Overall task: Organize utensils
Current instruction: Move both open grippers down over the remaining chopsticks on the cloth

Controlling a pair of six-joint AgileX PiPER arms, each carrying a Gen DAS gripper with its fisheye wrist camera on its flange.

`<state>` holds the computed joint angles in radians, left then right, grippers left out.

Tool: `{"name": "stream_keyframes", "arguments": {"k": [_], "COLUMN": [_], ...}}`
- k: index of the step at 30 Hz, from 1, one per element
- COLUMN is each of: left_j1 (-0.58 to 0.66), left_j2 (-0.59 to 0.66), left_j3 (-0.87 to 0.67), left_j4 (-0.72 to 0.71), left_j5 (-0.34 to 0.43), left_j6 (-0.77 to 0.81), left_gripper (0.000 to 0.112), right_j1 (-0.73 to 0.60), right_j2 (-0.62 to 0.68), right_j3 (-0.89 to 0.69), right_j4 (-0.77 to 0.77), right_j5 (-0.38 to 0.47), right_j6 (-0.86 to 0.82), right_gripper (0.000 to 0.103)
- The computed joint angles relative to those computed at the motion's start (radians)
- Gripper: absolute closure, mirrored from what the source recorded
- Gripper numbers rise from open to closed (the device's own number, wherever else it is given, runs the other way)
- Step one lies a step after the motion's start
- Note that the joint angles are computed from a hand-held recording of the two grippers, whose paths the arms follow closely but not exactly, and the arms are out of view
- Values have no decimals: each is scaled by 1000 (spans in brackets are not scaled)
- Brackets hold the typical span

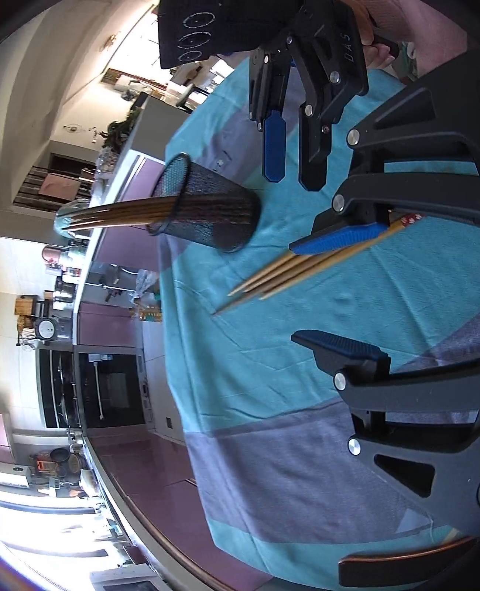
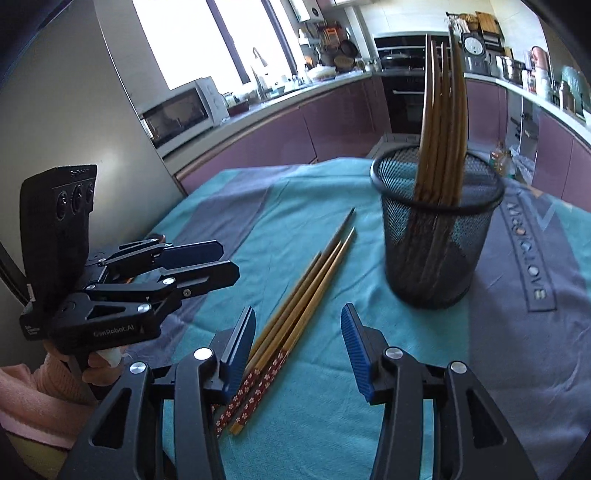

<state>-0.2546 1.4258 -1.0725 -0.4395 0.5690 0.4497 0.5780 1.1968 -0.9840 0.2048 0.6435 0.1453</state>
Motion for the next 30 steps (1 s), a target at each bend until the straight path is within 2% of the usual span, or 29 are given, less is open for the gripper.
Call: {"name": "stream_keyframes", "arguments": {"k": [7,15,30], "left_j1": [-8,-31,-78], "left_j2": [16,24,57], "left_j3": [26,37,31], "left_j4": [-10,6,55], "left_j5": [24,31,25], "left_j6": [-6,-31,-76], "left_gripper": [70,70,68], "right_j1": [34,84,79], "right_j2": [29,59,54], "right_j3": [19,16,28], "right_j4": [-28,-129,-136], "right_j5": [-14,-33,-33], "right_j6": [55,169,184], "right_gripper": [57,57,57]}}
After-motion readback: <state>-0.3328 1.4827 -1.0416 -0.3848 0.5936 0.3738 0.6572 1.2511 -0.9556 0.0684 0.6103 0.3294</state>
